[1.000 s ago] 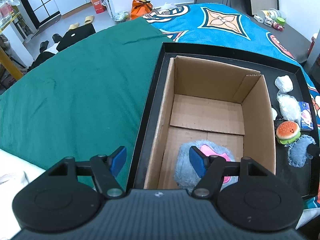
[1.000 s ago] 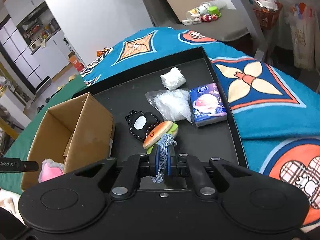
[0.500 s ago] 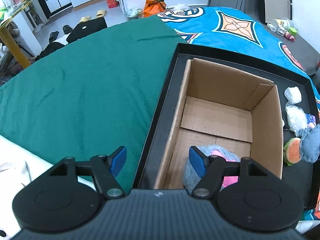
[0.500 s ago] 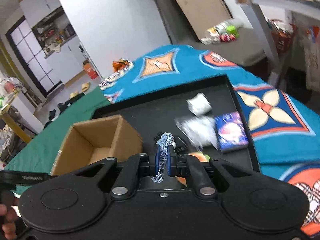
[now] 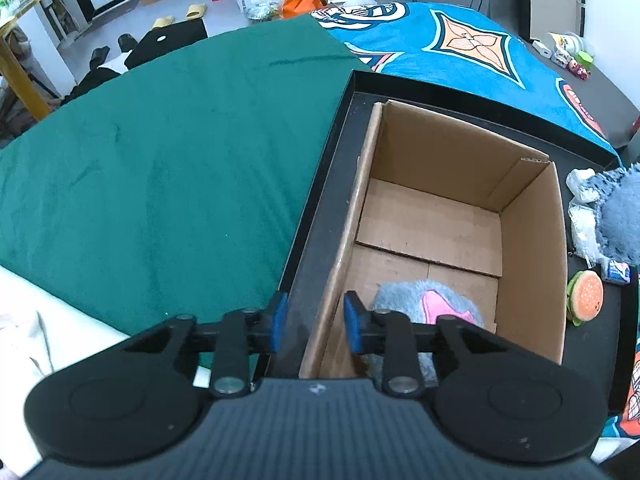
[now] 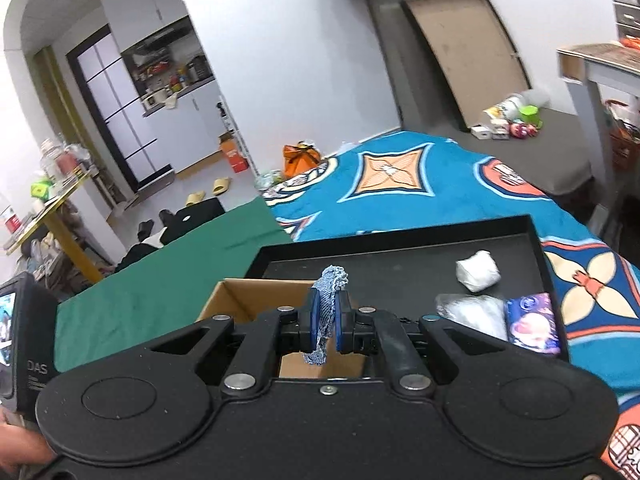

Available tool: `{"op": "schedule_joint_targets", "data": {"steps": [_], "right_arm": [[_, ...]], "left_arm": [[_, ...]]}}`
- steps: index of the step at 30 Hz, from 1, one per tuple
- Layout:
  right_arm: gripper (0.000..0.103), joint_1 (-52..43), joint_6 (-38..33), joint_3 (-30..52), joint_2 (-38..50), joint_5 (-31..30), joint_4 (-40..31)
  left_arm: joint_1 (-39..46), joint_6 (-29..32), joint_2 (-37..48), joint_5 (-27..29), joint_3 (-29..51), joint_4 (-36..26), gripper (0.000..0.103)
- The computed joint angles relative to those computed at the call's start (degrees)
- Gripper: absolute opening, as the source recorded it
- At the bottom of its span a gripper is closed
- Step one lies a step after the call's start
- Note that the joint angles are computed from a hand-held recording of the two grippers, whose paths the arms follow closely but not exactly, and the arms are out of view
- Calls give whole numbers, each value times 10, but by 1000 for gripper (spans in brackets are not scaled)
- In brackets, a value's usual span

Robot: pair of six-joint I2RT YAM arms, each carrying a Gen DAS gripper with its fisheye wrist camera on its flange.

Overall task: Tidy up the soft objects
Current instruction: 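Carry the denim plush over the box and drop it inside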

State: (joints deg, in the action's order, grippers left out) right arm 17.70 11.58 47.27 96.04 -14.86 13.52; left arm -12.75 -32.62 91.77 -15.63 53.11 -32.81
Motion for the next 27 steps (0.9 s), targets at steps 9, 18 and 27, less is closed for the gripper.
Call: {"op": "schedule_joint_targets", "data": {"steps": [9, 18, 27], "right_arm": [[8, 46, -8, 32, 15, 23, -20], [23, 89, -7, 71, 34, 41, -31], [98, 76, -22, 26, -3, 63, 8]], "left_arm": [[9, 12, -7, 19, -14, 19, 11], [27, 20, -22, 44, -32, 40, 11], [27, 24, -30, 45, -36, 43, 13]]}}
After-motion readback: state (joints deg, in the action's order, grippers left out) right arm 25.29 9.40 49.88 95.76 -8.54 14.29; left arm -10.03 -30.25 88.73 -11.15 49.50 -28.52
